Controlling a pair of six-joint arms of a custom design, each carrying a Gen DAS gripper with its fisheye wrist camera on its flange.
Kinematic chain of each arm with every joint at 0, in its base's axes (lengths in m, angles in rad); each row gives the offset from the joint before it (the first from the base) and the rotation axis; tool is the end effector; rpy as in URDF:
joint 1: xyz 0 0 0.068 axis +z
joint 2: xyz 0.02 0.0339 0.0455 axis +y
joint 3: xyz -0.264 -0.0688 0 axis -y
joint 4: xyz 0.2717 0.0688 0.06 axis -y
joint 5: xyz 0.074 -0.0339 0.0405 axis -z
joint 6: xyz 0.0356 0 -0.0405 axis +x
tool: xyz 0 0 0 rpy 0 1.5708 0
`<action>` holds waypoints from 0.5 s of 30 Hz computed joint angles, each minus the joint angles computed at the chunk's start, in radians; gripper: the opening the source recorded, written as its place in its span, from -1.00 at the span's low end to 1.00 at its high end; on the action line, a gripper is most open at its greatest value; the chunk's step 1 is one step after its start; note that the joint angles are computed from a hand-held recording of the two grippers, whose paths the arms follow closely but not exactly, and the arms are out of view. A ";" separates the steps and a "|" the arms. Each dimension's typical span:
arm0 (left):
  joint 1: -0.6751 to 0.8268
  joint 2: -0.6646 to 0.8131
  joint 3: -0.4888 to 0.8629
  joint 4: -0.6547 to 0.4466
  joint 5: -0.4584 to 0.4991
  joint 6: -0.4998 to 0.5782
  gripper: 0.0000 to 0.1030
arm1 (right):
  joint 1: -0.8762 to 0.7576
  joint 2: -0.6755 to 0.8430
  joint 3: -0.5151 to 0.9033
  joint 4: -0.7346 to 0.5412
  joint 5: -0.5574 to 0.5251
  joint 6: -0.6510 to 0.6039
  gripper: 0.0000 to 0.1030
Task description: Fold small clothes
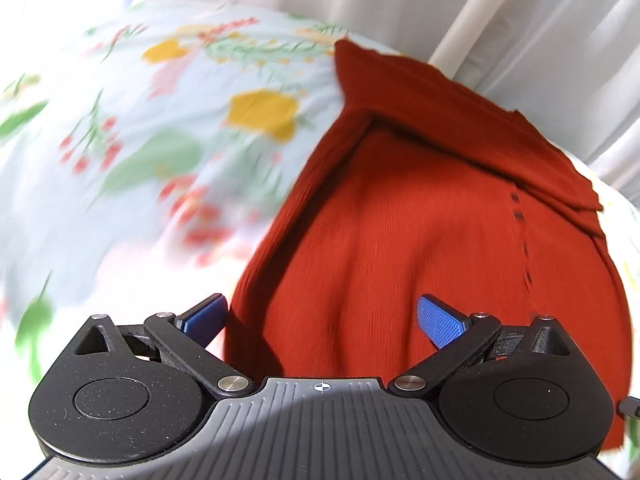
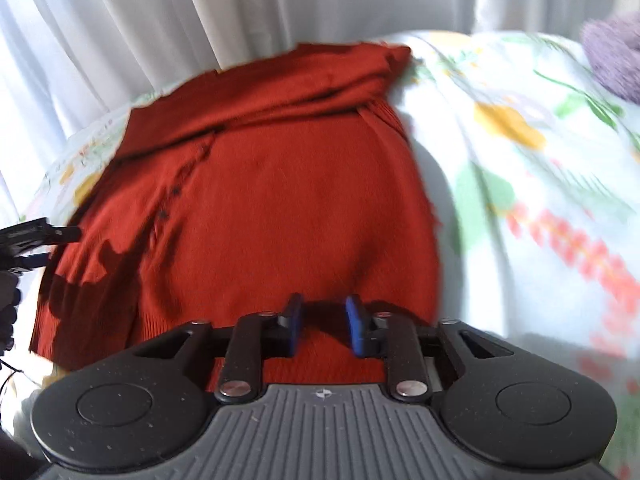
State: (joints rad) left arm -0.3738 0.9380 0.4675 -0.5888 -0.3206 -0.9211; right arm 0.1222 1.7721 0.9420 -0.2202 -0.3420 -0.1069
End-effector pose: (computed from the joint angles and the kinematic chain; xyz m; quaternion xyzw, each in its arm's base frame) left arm 0.1773 -0.0575 0.1627 -0.2970 0.9086 -0.0275 0.2923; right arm 0.3498 0.0550 0.1188 -0.1523 0.9410 0.1664 0.2523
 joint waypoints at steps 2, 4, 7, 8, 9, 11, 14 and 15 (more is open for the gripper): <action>-0.042 -0.075 -0.017 -0.085 -0.009 -0.060 0.98 | -0.045 -0.058 -0.043 -0.053 0.003 -0.006 -0.36; -0.089 -0.129 -0.023 -0.168 -0.045 -0.128 0.90 | -0.098 -0.088 -0.066 -0.082 -0.038 0.008 -0.36; -0.124 -0.204 -0.034 -0.260 -0.076 -0.197 0.71 | -0.143 -0.077 -0.064 -0.110 -0.068 0.021 -0.36; -0.126 -0.221 -0.038 -0.280 -0.070 -0.215 0.66 | -0.157 -0.062 -0.055 -0.125 -0.096 0.027 -0.35; -0.126 -0.239 -0.045 -0.287 -0.059 -0.226 0.62 | -0.179 -0.052 -0.060 -0.121 -0.133 0.030 -0.35; -0.136 -0.265 -0.065 -0.280 -0.038 -0.243 0.43 | -0.197 -0.029 -0.044 -0.136 -0.182 0.023 -0.37; -0.160 -0.253 -0.065 -0.280 -0.052 -0.262 0.25 | -0.213 0.008 -0.018 -0.169 -0.253 0.023 -0.54; -0.157 -0.252 -0.063 -0.280 -0.051 -0.259 0.13 | -0.214 0.020 -0.011 -0.176 -0.263 0.025 -0.57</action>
State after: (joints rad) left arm -0.5312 0.6865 0.4045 -0.8684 -0.3715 -1.1798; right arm -0.0917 1.7926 0.9306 -0.3960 -0.6051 -0.0819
